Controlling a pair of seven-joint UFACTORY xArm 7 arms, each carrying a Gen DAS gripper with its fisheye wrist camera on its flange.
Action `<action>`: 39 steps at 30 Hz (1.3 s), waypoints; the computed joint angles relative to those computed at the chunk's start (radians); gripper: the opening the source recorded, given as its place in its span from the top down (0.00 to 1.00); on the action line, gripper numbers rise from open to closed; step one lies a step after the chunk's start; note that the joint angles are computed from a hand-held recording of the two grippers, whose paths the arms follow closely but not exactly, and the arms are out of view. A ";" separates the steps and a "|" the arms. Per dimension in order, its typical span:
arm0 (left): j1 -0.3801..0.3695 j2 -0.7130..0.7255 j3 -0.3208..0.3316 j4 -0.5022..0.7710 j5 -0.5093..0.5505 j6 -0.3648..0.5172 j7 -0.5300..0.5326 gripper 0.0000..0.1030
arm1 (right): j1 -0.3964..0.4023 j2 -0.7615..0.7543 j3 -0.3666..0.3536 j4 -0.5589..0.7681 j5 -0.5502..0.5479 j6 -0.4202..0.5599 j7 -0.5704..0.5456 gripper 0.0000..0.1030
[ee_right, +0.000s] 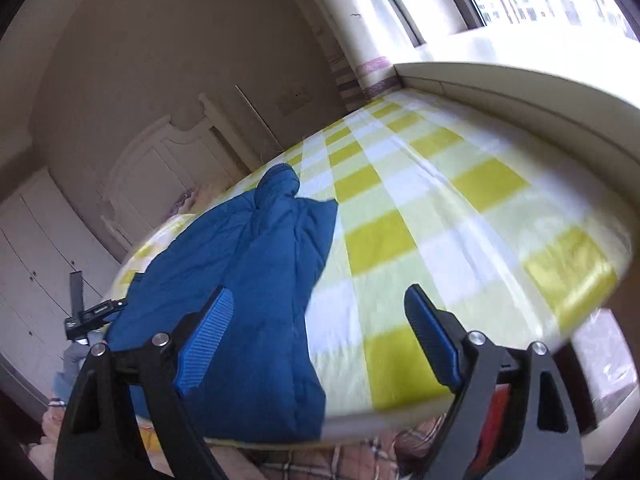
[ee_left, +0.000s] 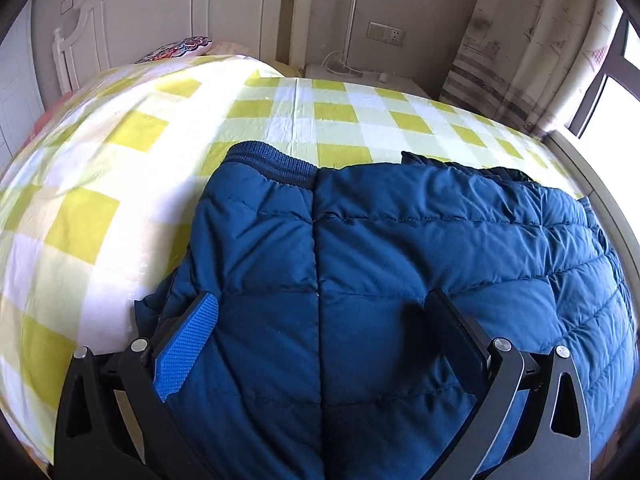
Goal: Fold large clothes
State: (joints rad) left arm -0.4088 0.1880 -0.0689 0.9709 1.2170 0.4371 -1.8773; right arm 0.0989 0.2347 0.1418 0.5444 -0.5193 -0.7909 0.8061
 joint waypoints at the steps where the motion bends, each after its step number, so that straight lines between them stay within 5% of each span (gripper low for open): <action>1: 0.002 -0.001 0.004 -0.005 0.013 -0.015 -0.018 0.04 | -0.035 0.020 0.006 -0.041 -0.046 -0.069 0.026 0.28; 5: 0.010 -0.023 0.006 -0.028 0.040 -0.026 -0.047 0.04 | -0.026 0.116 0.005 -0.103 -0.061 -0.253 0.009 0.39; 9: 0.018 -0.023 -0.004 -0.027 0.035 -0.021 -0.041 0.04 | -0.004 0.183 0.031 -0.066 -0.090 -0.298 0.008 0.42; 16: 0.023 -0.023 -0.005 -0.026 0.049 -0.033 -0.059 0.04 | 0.061 0.114 0.051 -0.049 -0.059 -0.204 0.013 0.45; 22: 0.032 -0.031 -0.004 -0.038 0.089 -0.053 -0.101 0.04 | 0.020 0.190 0.071 0.076 -0.174 -0.140 0.202 0.41; 24: 0.034 -0.029 -0.007 -0.037 0.085 -0.050 -0.097 0.04 | 0.038 0.189 0.087 0.128 -0.169 -0.071 0.239 0.32; 26: 0.030 -0.030 -0.014 -0.034 0.052 -0.023 -0.064 0.04 | 0.056 0.175 0.098 0.176 -0.159 0.023 0.270 0.28; 29: -0.025 -0.039 -0.052 0.008 -0.017 0.160 0.031 0.04 | 0.098 0.153 0.115 0.214 -0.047 0.139 0.290 0.25; 31: -0.049 -0.054 -0.065 0.023 0.042 0.152 -0.001 0.04 | 0.145 0.148 0.104 0.213 0.049 0.141 0.226 0.31; 32: -0.062 -0.045 -0.078 0.049 0.055 0.152 0.007 0.04 | 0.178 0.156 0.090 0.194 0.130 0.080 0.176 0.47; 35: -0.105 0.037 -0.106 0.160 -0.056 0.200 0.188 0.04 | 0.173 0.183 0.095 0.163 0.173 -0.042 0.160 0.67; 39: -0.218 0.124 -0.098 0.237 -0.064 0.284 0.244 0.04 | 0.196 0.161 0.089 0.145 0.209 -0.069 0.111 0.70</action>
State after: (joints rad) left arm -0.6264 0.3124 -0.1672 1.2077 1.1533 0.7209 -1.6331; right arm 0.2949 0.3959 0.2311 0.6893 -0.3102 -0.8596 0.9171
